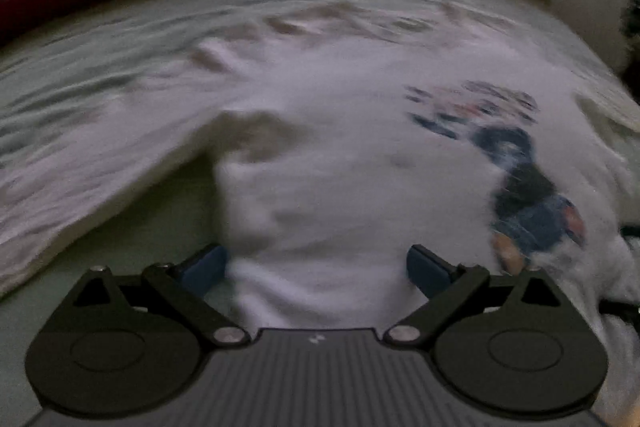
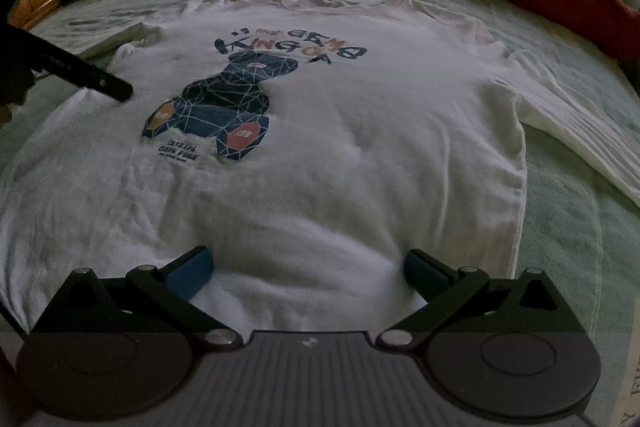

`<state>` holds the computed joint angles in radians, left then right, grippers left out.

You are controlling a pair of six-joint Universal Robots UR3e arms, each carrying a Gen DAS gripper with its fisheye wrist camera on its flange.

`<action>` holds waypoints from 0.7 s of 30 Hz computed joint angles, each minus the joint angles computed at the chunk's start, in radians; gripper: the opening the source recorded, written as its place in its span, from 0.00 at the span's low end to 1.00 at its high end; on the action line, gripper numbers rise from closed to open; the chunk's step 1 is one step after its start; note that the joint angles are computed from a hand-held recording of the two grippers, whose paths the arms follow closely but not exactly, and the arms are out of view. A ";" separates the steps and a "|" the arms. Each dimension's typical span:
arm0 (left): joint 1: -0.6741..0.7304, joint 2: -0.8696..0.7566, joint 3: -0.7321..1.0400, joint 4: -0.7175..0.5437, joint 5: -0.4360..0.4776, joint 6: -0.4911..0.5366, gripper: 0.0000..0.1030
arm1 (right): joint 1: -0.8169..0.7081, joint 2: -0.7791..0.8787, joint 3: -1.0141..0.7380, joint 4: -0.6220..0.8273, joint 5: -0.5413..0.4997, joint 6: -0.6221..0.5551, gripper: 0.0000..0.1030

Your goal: Fold clothes

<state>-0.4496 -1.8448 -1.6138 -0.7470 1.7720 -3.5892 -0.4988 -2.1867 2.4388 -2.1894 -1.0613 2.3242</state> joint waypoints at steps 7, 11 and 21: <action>-0.042 0.062 -0.029 0.064 -0.076 -0.013 0.94 | -0.004 -0.021 0.028 -0.023 0.005 0.006 1.00; -0.067 0.041 -0.036 0.020 -0.129 -0.038 0.95 | 0.001 -0.010 0.022 -0.026 0.004 0.007 1.00; -0.162 0.040 0.100 -0.162 0.024 -0.068 0.92 | -0.080 -0.161 -0.018 0.118 0.031 -0.017 1.00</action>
